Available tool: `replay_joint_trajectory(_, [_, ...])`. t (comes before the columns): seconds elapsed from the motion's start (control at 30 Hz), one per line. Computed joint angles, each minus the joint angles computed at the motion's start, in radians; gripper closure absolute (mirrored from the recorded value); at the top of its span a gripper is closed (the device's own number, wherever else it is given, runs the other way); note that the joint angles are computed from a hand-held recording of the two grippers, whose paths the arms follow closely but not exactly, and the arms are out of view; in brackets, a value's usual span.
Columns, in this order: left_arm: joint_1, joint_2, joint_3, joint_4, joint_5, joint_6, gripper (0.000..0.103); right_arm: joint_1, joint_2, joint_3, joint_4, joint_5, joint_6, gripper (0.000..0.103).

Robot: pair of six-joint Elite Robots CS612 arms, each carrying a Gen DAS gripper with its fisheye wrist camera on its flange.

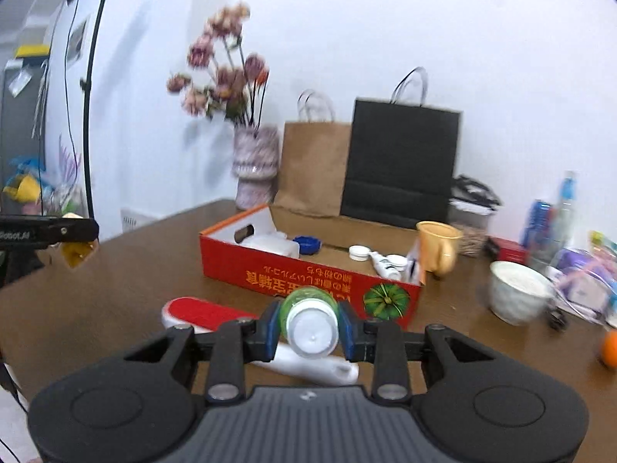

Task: Organize rigid objects
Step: 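Lift the cream block and green bottle and carry them toward the box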

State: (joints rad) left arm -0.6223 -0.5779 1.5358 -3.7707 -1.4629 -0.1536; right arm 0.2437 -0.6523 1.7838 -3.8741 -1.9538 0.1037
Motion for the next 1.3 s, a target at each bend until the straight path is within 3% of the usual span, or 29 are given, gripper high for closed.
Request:
replay_joint_trajectory(0.23, [-0.021, -0.066, 0.164, -0.059, -0.043, -0.027, 0.052, 0.073, -0.006, 0.117, -0.1, -0.07, 0.144, 0.073])
replay_joint_trajectory(0.47, [-0.037, -0.096, 0.253, -0.166, -0.037, -0.019, 0.052, 0.127, -0.016, 0.166, -0.187, -0.145, 0.118, 0.073])
replay_joint_trajectory(0.63, [-0.046, -0.1, 0.266, -0.2, -0.046, 0.011, 0.052, 0.13, -0.015, 0.173, -0.216, -0.154, 0.115, 0.073])
replay_joint_trajectory(0.8, [-0.043, -0.091, 0.23, -0.122, -0.068, -0.002, 0.052, 0.108, -0.011, 0.163, -0.194, -0.124, 0.125, 0.073])
replay_joint_trajectory(0.97, [-0.029, -0.066, 0.132, -0.033, -0.109, 0.006, 0.052, 0.052, -0.019, 0.136, -0.176, -0.058, 0.097, 0.073])
replay_joint_trajectory(1.07, [-0.012, -0.044, 0.031, 0.045, -0.172, -0.008, 0.052, -0.001, -0.026, 0.104, -0.162, 0.02, 0.049, 0.073])
replay_joint_trajectory(1.17, [0.005, -0.012, -0.1, 0.16, -0.236, -0.01, 0.052, -0.069, -0.035, 0.055, -0.107, 0.146, 0.016, 0.073])
replay_joint_trajectory(1.3, [0.015, 0.065, -0.335, 0.381, -0.272, -0.033, 0.052, -0.148, -0.022, -0.062, 0.036, 0.28, -0.026, 0.073])
